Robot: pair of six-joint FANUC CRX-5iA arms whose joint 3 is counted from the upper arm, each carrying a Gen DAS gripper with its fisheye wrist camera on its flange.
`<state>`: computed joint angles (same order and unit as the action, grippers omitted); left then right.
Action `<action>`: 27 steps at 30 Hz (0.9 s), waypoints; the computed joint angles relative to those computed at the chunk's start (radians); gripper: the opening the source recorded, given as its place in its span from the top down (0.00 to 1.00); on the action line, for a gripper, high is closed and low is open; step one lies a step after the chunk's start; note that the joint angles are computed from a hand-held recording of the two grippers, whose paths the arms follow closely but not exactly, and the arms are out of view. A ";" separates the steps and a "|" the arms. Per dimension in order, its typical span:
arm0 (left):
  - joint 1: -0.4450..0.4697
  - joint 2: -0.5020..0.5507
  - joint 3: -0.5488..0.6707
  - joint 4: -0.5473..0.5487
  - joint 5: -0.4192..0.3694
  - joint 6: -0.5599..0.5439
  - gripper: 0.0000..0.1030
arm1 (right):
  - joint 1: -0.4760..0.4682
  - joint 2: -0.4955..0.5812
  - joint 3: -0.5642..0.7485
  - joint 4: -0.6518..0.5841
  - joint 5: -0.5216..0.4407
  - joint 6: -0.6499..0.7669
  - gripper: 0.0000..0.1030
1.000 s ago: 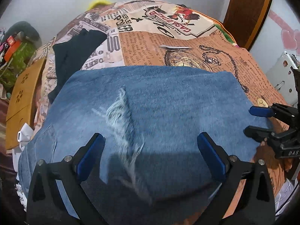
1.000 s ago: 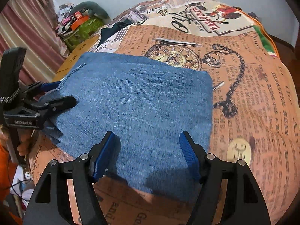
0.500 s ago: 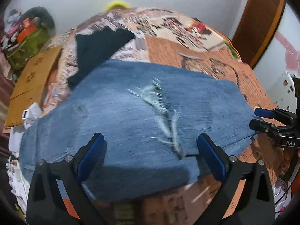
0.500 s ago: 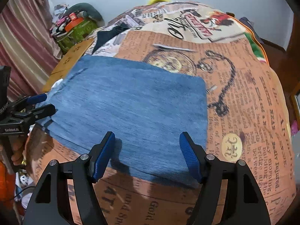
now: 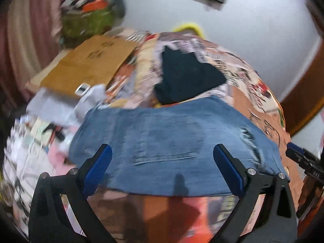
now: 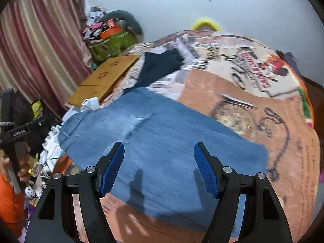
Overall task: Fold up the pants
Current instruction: 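Grasp the jeans waistband edge with the left tool and lift it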
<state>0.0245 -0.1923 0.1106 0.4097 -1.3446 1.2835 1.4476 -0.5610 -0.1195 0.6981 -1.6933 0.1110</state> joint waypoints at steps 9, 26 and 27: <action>0.171 0.040 -0.125 0.065 -0.153 0.075 0.03 | -0.110 0.081 0.011 -0.158 0.155 0.094 0.32; 0.215 0.160 -0.291 0.356 -0.177 0.027 0.06 | -0.121 0.094 0.015 -0.174 0.182 0.122 0.27; 0.209 0.161 -0.283 0.347 -0.168 0.027 0.07 | -0.122 0.094 0.014 -0.173 0.184 0.121 0.27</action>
